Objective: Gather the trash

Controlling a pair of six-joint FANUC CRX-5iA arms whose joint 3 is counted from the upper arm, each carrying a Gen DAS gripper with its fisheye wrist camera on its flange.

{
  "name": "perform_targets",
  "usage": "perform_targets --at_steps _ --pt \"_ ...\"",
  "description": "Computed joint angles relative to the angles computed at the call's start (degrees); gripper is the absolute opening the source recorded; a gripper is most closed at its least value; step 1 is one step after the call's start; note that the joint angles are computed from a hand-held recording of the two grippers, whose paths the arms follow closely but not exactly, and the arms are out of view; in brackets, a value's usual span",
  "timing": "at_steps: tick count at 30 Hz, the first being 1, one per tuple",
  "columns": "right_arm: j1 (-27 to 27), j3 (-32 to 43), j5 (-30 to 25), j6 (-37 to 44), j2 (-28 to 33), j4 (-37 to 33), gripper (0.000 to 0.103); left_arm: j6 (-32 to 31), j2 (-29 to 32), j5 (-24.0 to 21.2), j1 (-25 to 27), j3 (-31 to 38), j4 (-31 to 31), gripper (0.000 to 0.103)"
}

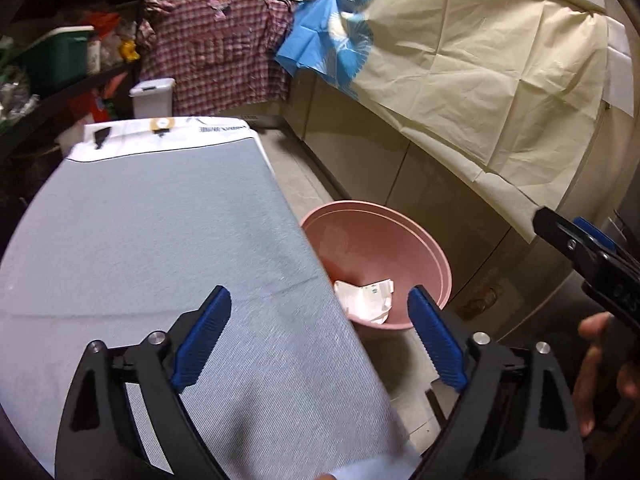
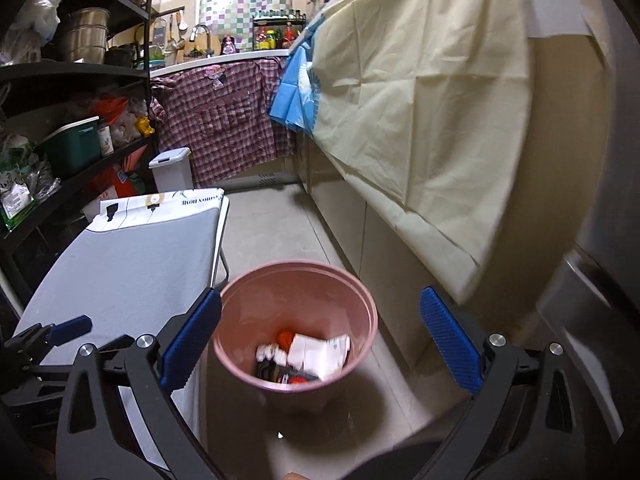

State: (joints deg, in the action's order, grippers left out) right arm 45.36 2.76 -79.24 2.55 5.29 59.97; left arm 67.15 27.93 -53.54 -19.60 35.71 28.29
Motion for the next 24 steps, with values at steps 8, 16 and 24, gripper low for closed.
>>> perform_targets --at_steps 8,16,24 --pt "4.33 0.79 -5.86 -0.69 0.43 -3.06 0.098 -1.07 -5.68 2.69 0.29 -7.27 0.22 0.095" --pt "3.65 1.07 -5.13 -0.25 0.74 -4.35 0.098 1.41 -6.14 2.93 0.74 -8.24 -2.19 0.095" --pt "3.11 1.75 -4.60 0.07 1.31 -5.08 0.098 2.21 -5.48 2.60 1.23 -7.56 -2.53 0.095"
